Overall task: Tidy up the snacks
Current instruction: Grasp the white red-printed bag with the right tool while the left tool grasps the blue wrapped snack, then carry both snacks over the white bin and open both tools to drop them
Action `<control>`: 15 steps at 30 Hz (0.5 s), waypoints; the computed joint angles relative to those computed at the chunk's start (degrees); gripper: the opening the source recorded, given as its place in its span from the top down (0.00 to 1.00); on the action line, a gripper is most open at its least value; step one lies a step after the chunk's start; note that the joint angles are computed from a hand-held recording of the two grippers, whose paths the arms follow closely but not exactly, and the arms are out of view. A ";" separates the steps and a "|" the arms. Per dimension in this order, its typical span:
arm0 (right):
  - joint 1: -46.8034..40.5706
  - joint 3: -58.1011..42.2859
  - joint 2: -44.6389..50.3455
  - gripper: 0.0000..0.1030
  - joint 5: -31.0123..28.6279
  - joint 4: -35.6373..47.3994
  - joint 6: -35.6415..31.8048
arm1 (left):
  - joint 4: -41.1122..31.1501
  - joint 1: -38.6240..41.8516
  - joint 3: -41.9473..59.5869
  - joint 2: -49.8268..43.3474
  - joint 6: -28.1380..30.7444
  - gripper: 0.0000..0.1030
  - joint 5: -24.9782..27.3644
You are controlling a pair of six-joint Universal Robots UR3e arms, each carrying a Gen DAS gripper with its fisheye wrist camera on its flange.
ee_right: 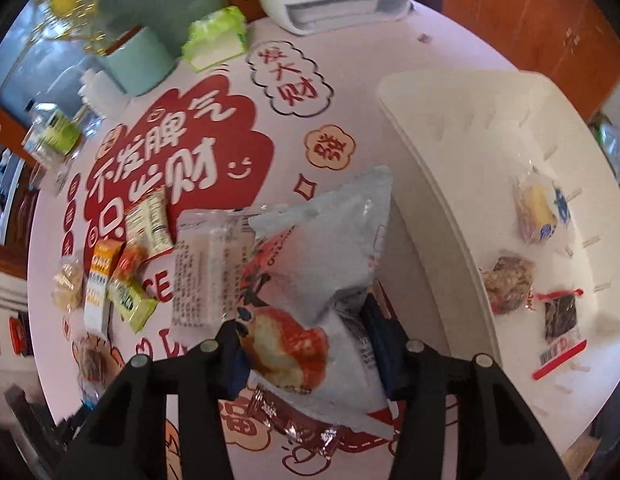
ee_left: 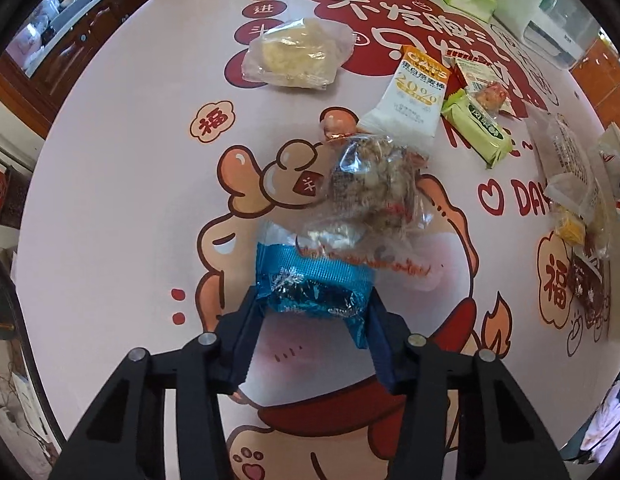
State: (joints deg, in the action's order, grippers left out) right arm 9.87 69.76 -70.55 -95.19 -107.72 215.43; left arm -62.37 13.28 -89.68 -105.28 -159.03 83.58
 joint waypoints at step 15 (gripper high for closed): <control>3.02 13.64 -13.50 0.55 2.94 -7.72 -3.64 | -3.94 -2.31 -7.03 16.09 3.41 0.59 -2.45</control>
State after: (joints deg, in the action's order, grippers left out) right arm 12.89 83.39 -84.05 -92.24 -115.44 211.79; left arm -66.31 10.98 -96.71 -89.19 -155.62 81.13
